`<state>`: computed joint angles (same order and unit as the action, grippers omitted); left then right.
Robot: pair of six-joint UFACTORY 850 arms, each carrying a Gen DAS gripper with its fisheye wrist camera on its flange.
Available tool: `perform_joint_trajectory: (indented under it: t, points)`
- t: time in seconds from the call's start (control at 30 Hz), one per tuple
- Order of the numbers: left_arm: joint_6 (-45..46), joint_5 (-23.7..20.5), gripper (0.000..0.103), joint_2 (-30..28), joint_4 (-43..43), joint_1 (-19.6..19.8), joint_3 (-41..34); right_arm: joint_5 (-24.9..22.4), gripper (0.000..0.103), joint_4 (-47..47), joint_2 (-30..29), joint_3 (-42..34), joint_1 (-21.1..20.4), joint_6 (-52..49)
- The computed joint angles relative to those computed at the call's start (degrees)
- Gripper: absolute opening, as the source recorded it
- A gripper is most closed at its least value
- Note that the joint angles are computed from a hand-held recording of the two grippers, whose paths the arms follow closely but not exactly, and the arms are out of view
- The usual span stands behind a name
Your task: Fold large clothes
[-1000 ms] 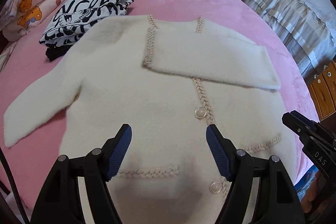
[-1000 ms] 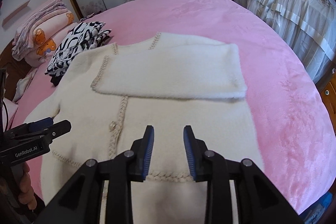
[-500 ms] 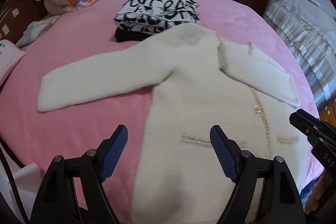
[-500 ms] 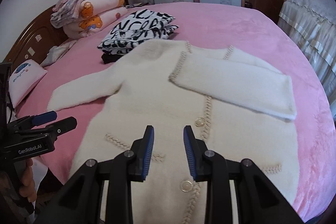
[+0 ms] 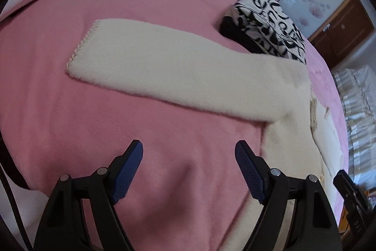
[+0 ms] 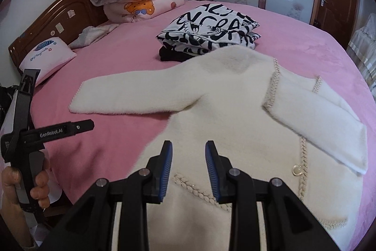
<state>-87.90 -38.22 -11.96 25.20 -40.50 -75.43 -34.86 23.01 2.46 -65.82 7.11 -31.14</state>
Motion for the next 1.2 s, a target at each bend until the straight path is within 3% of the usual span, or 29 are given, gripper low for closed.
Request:
perform_joint_trajectory:
  t: [0.13, 0.3, 0.5, 0.53, 0.57, 0.6, 0.63, 0.7, 0.8, 0.9, 1.07, 1.2]
  points:
    - [-1.5, 3.0, 0.079, 0.4, 0.2, 4.4, 3.3, 1.5, 0.029, -1.8, -2.9, -1.1, 1.7, 2.4]
    - [3.5, 8.6, 0.079, -1.4, -7.3, 10.1, 5.3, 0.9, 0.029, -1.2, -6.1, -2.1, 1.8, 4.2]
    - [-8.9, 11.8, 0.077, -2.4, 1.0, 12.6, 6.3, -0.4, 0.029, -2.1, -7.2, -0.9, 1.4, 5.2]
    - [-10.3, 11.4, 0.070, -2.9, 1.6, 13.0, 5.9, -0.6, 0.029, -2.0, -7.2, -0.6, 1.1, 5.2]
    - [-11.9, 10.1, 0.056, -3.5, 2.5, 13.3, 5.2, -0.7, 0.029, -1.8, -7.2, -0.5, 0.8, 5.2]
    - [-13.4, 8.7, 0.048, -4.0, 3.4, 13.4, 4.5, -0.8, 0.029, -1.7, -7.3, -0.4, 0.5, 5.1]
    - [-14.6, 8.5, 0.029, -4.2, 4.6, 13.7, 4.3, -0.7, 0.029, -1.7, -7.2, -0.3, 0.1, 5.2]
    - [-15.1, 9.1, 0.014, -4.5, 6.0, 13.8, 3.6, -0.8, 0.029, -1.3, -7.3, -0.4, -0.6, 5.1]
    - [-12.7, 0.3, 0.012, -6.6, 10.6, 11.1, -2.1, -1.3, 0.029, 0.3, -7.3, -0.5, -2.2, 4.3]
    - [-9.1, -4.1, 0.012, -8.5, 16.2, 7.2, -8.6, -1.1, 0.029, 1.5, -6.8, -0.4, -3.7, 3.8]
    - [2.4, -4.9, 0.012, -15.9, 19.4, 0.0, -23.8, -1.0, 0.029, 4.2, -6.6, -1.1, -7.0, 3.2]
    - [17.0, -3.0, 0.012, -24.8, 11.9, -4.2, -37.6, -0.8, 0.029, 6.3, -6.2, -1.7, -10.5, 2.7]
